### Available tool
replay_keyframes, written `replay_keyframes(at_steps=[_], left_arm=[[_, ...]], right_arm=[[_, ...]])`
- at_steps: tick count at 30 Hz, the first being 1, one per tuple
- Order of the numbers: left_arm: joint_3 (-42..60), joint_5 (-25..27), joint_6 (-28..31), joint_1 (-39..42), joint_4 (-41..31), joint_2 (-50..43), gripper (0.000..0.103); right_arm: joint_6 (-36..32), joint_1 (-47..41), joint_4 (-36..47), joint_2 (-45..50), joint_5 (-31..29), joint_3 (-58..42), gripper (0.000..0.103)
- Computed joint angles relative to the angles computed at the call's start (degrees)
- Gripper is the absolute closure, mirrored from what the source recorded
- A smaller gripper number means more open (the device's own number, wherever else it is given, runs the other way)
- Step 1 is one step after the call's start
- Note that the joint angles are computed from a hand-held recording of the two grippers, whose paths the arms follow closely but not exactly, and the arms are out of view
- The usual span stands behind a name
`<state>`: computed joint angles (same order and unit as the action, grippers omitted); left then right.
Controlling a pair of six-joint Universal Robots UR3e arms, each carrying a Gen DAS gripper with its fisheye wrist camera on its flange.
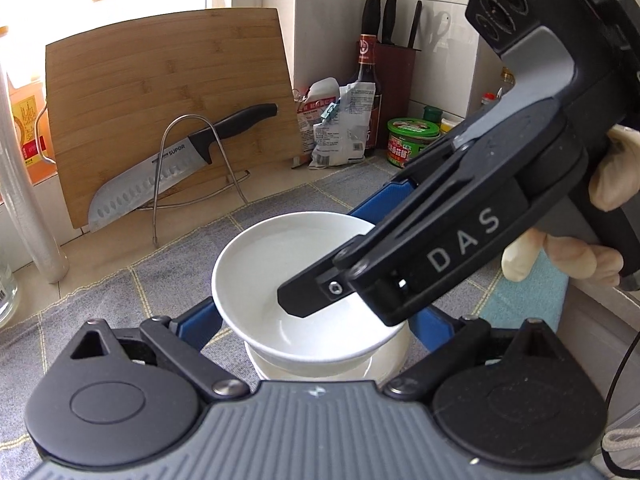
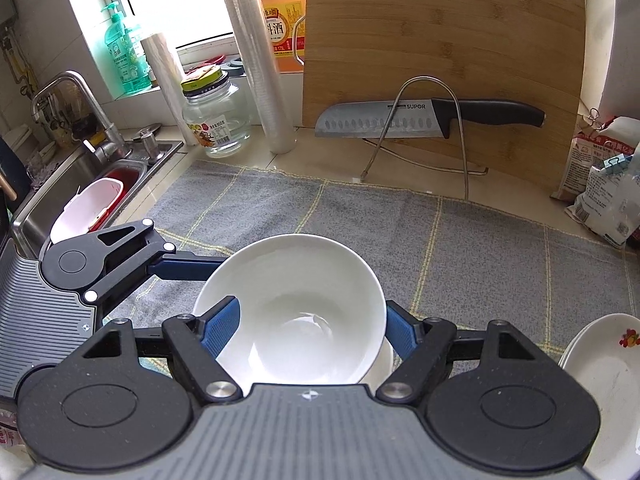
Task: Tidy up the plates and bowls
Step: 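Carry the white bowl with the right gripper over the nested bowls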
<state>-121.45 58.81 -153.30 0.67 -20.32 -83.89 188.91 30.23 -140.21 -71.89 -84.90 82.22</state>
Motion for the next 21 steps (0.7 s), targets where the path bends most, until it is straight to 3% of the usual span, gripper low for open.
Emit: replay_keyframes(at_steps=[21], left_arm=[[2.59, 2.35, -1.05, -2.28, -2.26, -3.52, 0.005]], right_arm=[[-0.42, -1.49, -1.66, 0.66, 1.72, 3.17, 0.021]])
